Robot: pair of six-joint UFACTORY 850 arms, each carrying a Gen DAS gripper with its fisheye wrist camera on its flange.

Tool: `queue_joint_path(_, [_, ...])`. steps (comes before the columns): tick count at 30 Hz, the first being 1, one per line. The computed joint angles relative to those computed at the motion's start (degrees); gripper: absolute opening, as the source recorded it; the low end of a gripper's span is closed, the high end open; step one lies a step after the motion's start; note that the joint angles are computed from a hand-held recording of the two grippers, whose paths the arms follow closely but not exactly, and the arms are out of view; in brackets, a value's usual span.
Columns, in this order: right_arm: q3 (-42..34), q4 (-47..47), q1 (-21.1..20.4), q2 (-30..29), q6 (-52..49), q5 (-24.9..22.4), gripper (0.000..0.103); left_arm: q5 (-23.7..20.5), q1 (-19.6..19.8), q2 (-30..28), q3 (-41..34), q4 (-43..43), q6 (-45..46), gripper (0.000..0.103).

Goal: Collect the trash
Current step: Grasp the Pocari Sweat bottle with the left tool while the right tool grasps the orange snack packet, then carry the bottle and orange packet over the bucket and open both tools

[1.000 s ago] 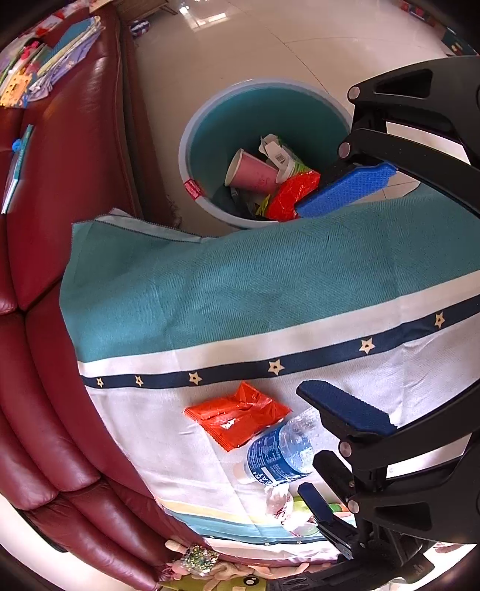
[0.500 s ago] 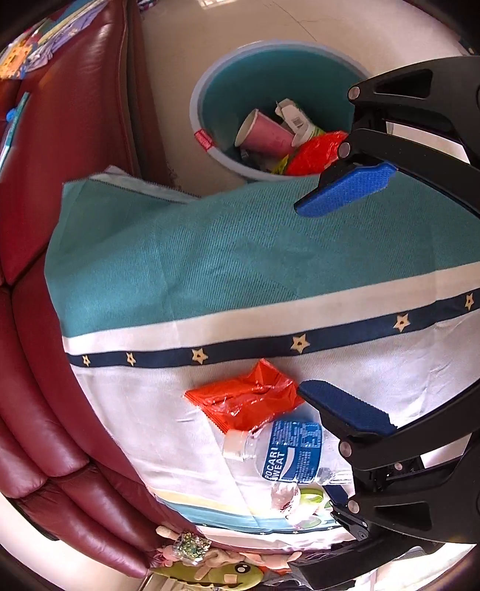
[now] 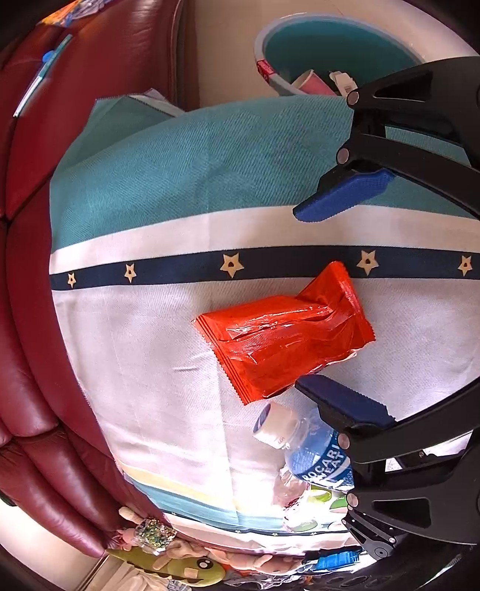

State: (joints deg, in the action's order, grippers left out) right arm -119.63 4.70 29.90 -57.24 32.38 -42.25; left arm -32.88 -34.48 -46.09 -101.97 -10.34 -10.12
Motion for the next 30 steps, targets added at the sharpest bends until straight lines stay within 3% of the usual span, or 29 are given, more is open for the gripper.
queue_joint_path(2, [-2.07, 0.71, 0.07, -1.68, -0.66, -0.96, 0.076, 0.42, 0.22, 0.5, 0.81, -0.1, 0.13, 0.07])
queue_joint_path(4, [-3.1, 1.72, 0.14, -2.66, -1.85, -1.4, 0.063, 0.5, 0.47, 0.68, 1.14, -0.9, 0.6, 0.071])
queue_joint_path(5, [-3.18, -0.16, 0.51, -2.69, -1.04, -1.18, 0.062, 0.34, 0.48, 0.48, 0.8, -0.92, 0.58, 0.071])
queue_joint_path(7, [-2.97, 1.64, 0.61, -2.61, -3.34, -0.84, 0.029, -0.08, 0.37, 0.18, 0.31, -0.32, 0.26, 0.071])
queue_joint_path(8, [-2.4, 2.43, 0.6, -2.24, -3.69, -0.6, 0.029, -0.35, 0.23, 0.0, 0.03, 0.22, -0.13, 0.071])
queue_joint_path(10, [-0.21, 1.64, 0.74, -0.72, -3.2, 0.79, 0.017, -1.05, -0.08, -0.79, -1.17, 1.24, -0.99, 0.071])
queue_joint_path(17, [12.26, 0.2, 0.55, 8.14, -0.89, 7.1, 0.016, -2.68, -1.15, -2.56, -3.63, 5.43, -4.35, 0.075])
queue_joint_path(20, [18.0, 0.07, 0.28, 12.25, 0.47, 9.93, 0.016, -1.49, -1.85, -2.05, -2.77, 8.9, -7.2, 0.069])
queue_joint_path(30, [35.38, -2.57, -0.61, 25.54, 6.77, 19.12, 0.016, 0.38, -4.61, 1.56, 0.0, 14.68, -10.97, 0.066])
